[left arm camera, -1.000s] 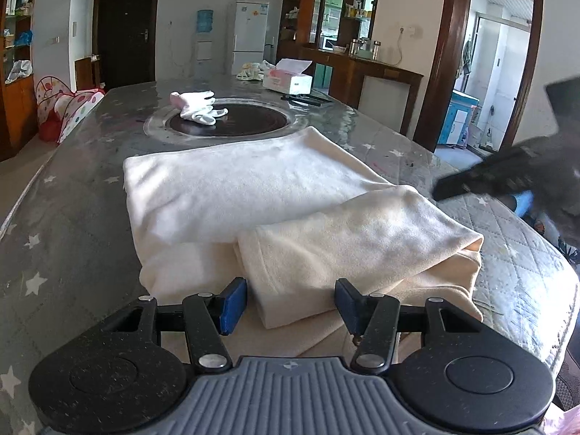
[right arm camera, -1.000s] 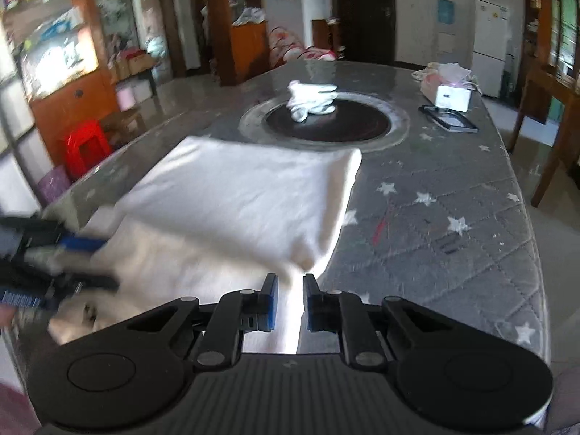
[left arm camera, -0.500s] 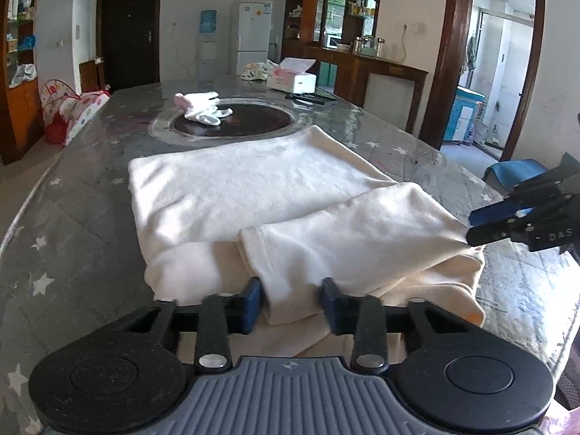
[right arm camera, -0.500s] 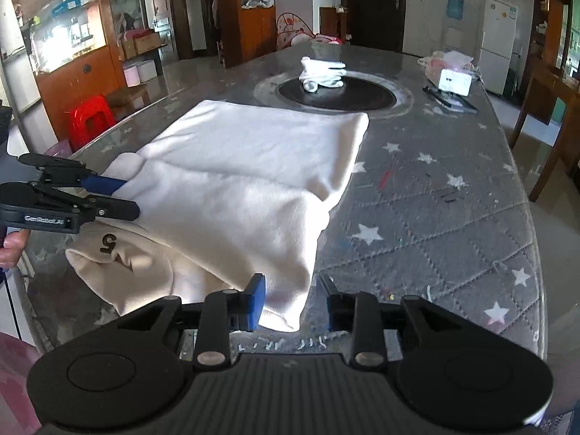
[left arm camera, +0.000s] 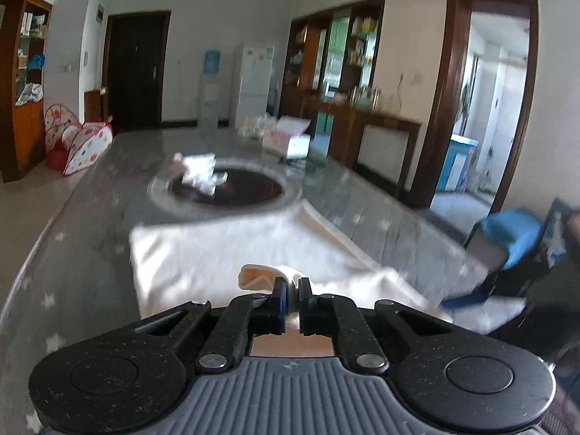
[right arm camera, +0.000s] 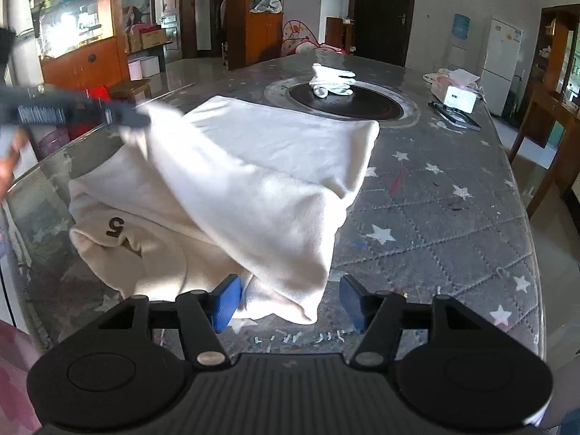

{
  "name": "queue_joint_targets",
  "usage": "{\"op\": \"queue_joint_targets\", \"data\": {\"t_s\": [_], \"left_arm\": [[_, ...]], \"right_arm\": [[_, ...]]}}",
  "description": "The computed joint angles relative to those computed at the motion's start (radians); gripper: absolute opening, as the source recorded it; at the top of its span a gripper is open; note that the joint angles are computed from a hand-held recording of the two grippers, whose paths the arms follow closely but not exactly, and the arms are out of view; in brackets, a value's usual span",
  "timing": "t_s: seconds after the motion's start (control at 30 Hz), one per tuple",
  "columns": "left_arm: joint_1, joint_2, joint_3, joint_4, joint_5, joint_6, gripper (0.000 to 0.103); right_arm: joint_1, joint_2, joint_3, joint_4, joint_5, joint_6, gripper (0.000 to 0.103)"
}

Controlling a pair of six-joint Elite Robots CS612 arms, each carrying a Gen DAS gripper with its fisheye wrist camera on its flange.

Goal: Fold clothes

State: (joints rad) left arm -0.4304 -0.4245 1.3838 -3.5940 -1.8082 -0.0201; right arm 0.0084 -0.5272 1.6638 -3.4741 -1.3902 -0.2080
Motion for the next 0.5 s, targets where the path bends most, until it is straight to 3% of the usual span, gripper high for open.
{"op": "queue_joint_targets", "data": {"t_s": [0.23,0.37,0.5], "left_arm": [[0.007,-0.01,-0.009,-0.023,-0.04,-0.003,0.007],[0.011,-0.011,-0.004,-0.014,-0.021,-0.006,0.007],[0.018,-0.009,0.002,0.024,0.0,-0.007,0.007]], "right_arm": [[-0.008,0.017,-0.01,-0.044,0.022,0.11,0.065],[0.001,0.016,-0.005,-0.048,-0.037,0.062,0.066],[-0.004,0.007,0.011,-0.051,-0.043,0.066,0.066]]}}
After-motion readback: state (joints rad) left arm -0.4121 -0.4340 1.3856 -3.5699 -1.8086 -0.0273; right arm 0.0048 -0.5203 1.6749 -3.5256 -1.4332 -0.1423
